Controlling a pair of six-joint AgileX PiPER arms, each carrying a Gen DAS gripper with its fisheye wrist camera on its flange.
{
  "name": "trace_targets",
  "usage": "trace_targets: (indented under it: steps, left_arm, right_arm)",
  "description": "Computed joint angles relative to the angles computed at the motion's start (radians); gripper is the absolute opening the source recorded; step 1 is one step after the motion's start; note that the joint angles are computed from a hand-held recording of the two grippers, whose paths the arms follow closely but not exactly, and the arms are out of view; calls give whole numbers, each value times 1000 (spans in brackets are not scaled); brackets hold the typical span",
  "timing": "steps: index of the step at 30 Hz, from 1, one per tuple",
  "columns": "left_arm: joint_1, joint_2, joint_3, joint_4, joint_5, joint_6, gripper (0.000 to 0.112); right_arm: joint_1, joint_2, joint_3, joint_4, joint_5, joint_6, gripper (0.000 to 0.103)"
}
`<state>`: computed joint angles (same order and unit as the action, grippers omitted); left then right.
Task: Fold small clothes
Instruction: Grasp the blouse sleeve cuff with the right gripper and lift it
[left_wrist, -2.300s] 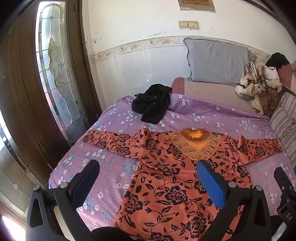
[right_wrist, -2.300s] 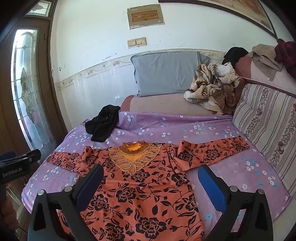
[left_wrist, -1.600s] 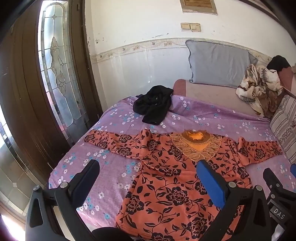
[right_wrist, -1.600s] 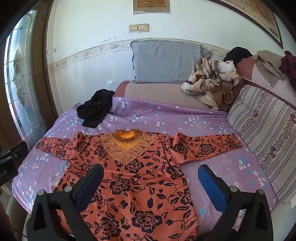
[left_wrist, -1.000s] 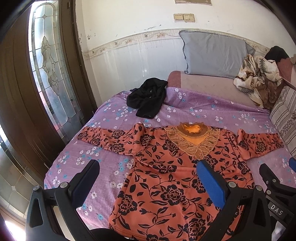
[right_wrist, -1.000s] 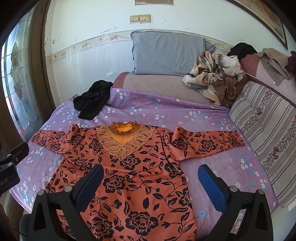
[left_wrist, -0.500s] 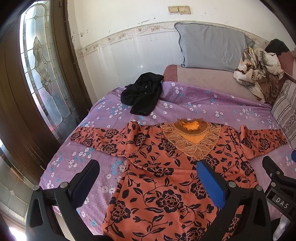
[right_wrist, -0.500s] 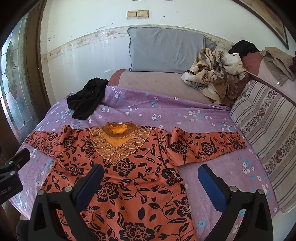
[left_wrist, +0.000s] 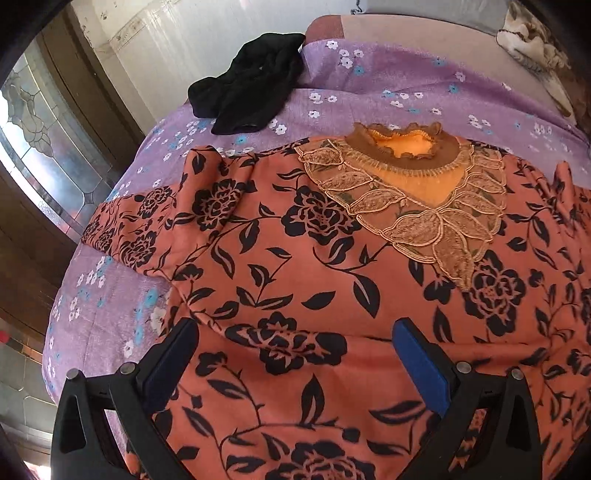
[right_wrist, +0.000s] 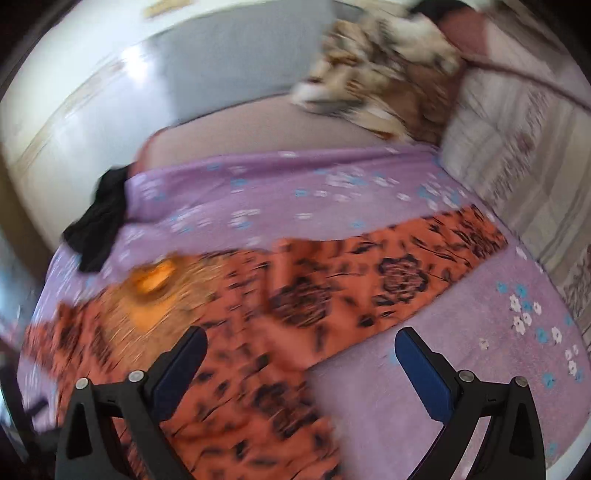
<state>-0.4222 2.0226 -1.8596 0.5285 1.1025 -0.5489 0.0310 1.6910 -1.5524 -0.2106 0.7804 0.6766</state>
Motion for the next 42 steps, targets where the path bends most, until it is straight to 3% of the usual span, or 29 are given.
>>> trace_targets:
  steps: [2, 5, 9, 13, 17, 22, 23, 24, 25, 28, 32, 35, 42]
  left_arm:
    - [1, 10, 26, 8, -38, -3, 103]
    - [29, 58, -44, -111, -10, 106, 103]
    - [61, 104, -99, -193, 0, 153, 103]
    - [124, 105, -97, -342, -20, 170, 103]
    - [98, 75, -33, -284, -65, 120, 103]
    - [87, 61, -7, -272, -64, 100, 103]
    - [86, 69, -26, -274, -46, 108, 103]
    - [85, 87, -68, -280, -14, 124, 103]
    - [84, 98, -95, -283, 8, 136, 103]
    - [78, 130, -173, -275, 54, 168, 103]
    - [56, 111, -182, -188, 38, 119, 103]
    - [74, 79, -177, -163, 3, 109, 103]
    - [179, -11, -90, -118, -59, 39, 103]
  right_arm:
    - [-157, 28, 24, 179, -86, -65, 102]
    - [-373, 87, 51, 478, -173, -207, 102]
    - [-588, 210, 46, 865, -218, -388, 86]
    - [-668, 315, -19, 1006, -244, -481, 78]
    - [-661, 433, -230, 839, -193, -369, 78]
    - [-615, 526, -378, 676, -219, -334, 73]
    - [-619, 521, -358, 721, -233, -404, 54]
    - [-626, 543, -377, 806, -214, -481, 20]
    - [-633, 564, -384, 906, -189, -542, 11]
    - [-626, 521, -303, 1049, -238, -680, 10]
    - [-574, 408, -218, 1250, -241, -890, 10]
    - [-505, 313, -163, 1408, -185, -1034, 10]
    - [-251, 241, -174, 1609, -69, -1132, 10]
